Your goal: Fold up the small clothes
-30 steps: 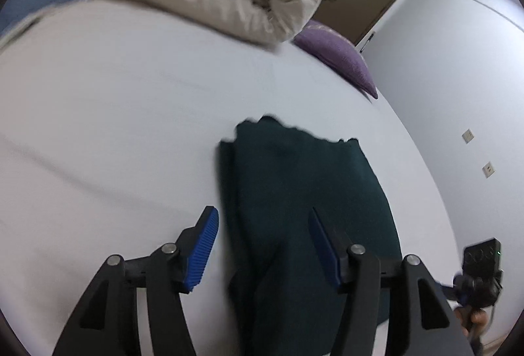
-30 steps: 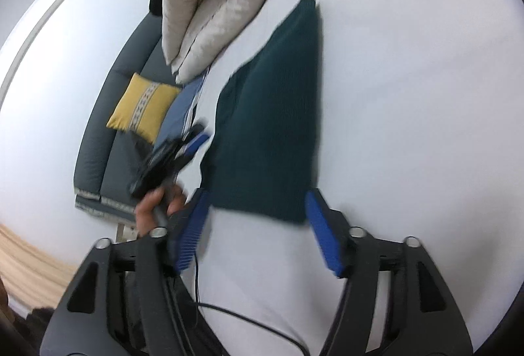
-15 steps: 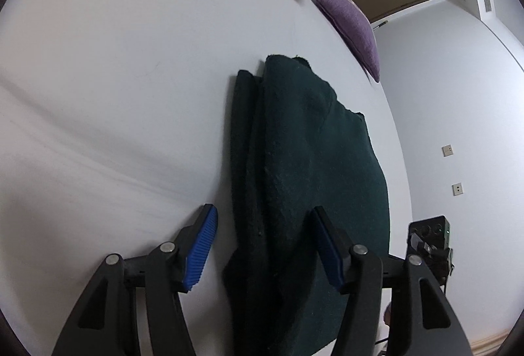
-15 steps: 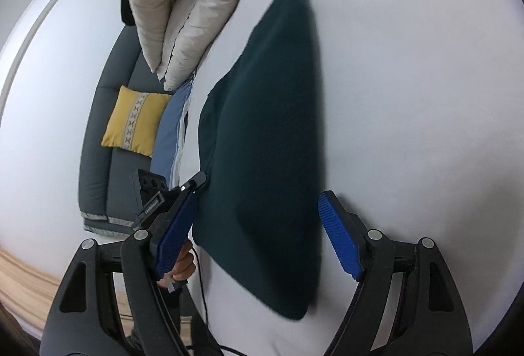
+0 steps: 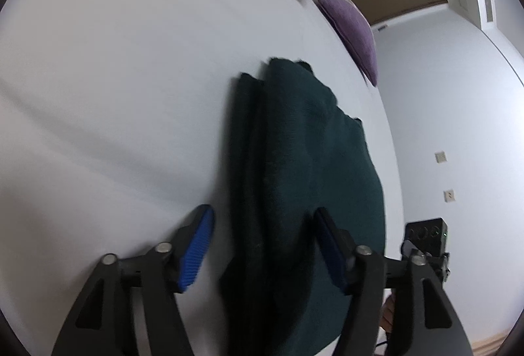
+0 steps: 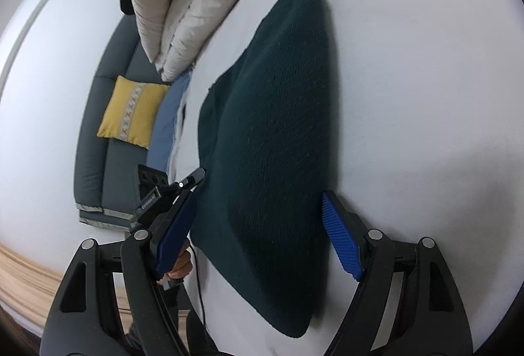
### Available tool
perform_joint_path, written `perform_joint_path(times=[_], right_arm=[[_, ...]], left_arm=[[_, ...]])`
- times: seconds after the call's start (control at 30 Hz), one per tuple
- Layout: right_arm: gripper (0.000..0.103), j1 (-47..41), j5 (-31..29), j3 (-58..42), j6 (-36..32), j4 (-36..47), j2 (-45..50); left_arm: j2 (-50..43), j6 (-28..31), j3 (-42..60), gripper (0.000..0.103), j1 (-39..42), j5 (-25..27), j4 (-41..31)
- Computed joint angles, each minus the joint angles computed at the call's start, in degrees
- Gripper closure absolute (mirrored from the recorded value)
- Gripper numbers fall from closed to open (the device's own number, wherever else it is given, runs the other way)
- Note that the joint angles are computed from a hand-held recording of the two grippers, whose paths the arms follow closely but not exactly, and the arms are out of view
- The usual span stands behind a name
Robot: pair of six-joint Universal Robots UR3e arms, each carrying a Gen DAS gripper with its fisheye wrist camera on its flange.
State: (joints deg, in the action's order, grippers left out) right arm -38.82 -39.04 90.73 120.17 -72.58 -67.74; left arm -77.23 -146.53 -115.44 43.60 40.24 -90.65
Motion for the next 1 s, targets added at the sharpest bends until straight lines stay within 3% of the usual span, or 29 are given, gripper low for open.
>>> perform_joint_path(times=[0.13, 0.23, 0.4, 0.5, 0.57, 0.67, 0.77, 0.83, 1.0], right_arm=[[0.026, 1.1, -0.3, -0.6, 1.6, -1.5, 0.2], [0.028, 2.8, -1.5, -0.8, 5.2, -5.5, 1.6], [0.032, 6.5, -1.2, 2.4, 10.9, -13.8, 0.3], [0.042, 8.0, -2.8, 5.7, 13.4, -20.1, -2.0], [0.053, 7.3, -3.0, 7.0, 13.0, -20.7, -3.1], [0.060, 6.4, -3.2, 10.5, 13.0, -22.6, -7.4], [0.063, 5.4, -3.3, 12.6, 10.7, -20.3, -13.3], [0.063, 3.2, -3.2, 13.3, 5.9, -13.8, -18.3], [0.063, -7.0, -5.9, 13.9, -9.3, 7.9, -29.6]], left_arm=[[-5.8, -1.5, 4.3, 0.035, -3.6, -0.3, 0.1], [-5.6, -4.0, 4.1, 0.052, -5.2, 1.3, 3.1], [-6.0, -4.0, 2.3, 0.068, -4.7, -0.6, 3.4], [-5.0, -4.0, 1.1, 0.072, -4.3, -0.9, 4.1], [-3.6, -4.4, 0.6, 0.075, -4.2, -0.8, 4.0], [0.0, -5.2, 0.6, 0.078, -3.9, -0.6, 2.4], [5.8, -2.4, 1.6, 0.078, -2.2, -0.7, -5.3], [11.0, 1.0, 2.5, 0.078, -1.1, -0.1, -11.5], [24.2, 17.1, 7.0, 0.078, 6.7, 1.8, -37.8]])
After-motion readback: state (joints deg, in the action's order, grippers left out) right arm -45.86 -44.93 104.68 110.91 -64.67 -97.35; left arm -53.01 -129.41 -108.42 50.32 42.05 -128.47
